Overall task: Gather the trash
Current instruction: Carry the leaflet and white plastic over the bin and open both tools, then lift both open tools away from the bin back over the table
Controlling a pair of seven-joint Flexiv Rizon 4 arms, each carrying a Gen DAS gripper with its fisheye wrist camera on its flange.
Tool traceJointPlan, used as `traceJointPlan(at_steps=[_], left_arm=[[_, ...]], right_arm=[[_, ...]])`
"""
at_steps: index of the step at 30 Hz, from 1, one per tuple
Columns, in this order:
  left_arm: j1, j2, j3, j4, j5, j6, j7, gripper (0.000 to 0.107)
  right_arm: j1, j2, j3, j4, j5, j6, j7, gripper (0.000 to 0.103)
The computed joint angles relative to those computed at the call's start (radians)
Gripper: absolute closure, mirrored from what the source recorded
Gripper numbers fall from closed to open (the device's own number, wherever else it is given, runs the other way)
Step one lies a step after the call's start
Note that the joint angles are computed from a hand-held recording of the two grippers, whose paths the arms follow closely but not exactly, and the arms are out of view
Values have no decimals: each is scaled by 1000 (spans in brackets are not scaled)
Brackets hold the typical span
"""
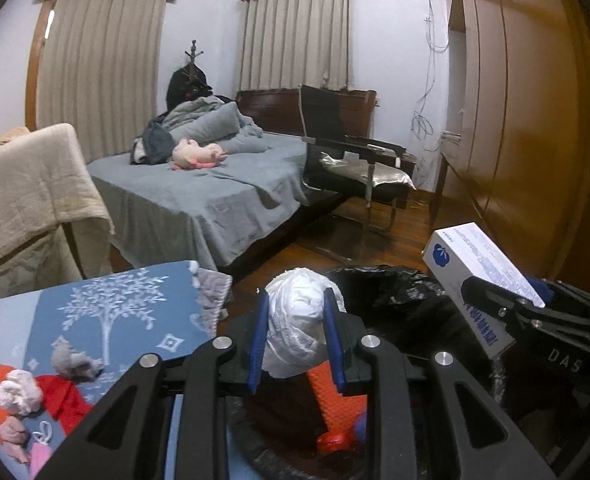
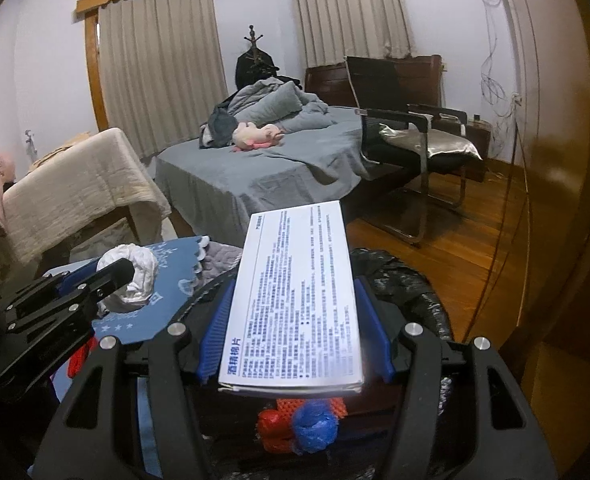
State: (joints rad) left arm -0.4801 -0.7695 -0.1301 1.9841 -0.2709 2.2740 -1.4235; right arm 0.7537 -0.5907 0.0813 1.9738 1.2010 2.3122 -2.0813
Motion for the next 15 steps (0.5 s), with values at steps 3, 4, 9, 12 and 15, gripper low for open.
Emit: traceJointPlan(at_steps=[3,4,9,12,15], left_arm=[[15,-14,-19,-35,22,-32,1,77],[40,-19,-42,-47,50,-53,-10,74],[50,-34,-44,-71,70,-68,-45,50],[28,-22,-14,-50,48,-50,-48,41],[6,-5,13,-17,16,-13,-44,28]], right_arm=[[-9,-1,-10,-5,9,-10,-10,44],[-10,-2,-16,-8,20,-15,-19,44],[-23,-12,-11,-2,24,27,-12,23],[-33,-14,11,9,19,66,4,9],[-44,-9,34,20,8,76,18,5]])
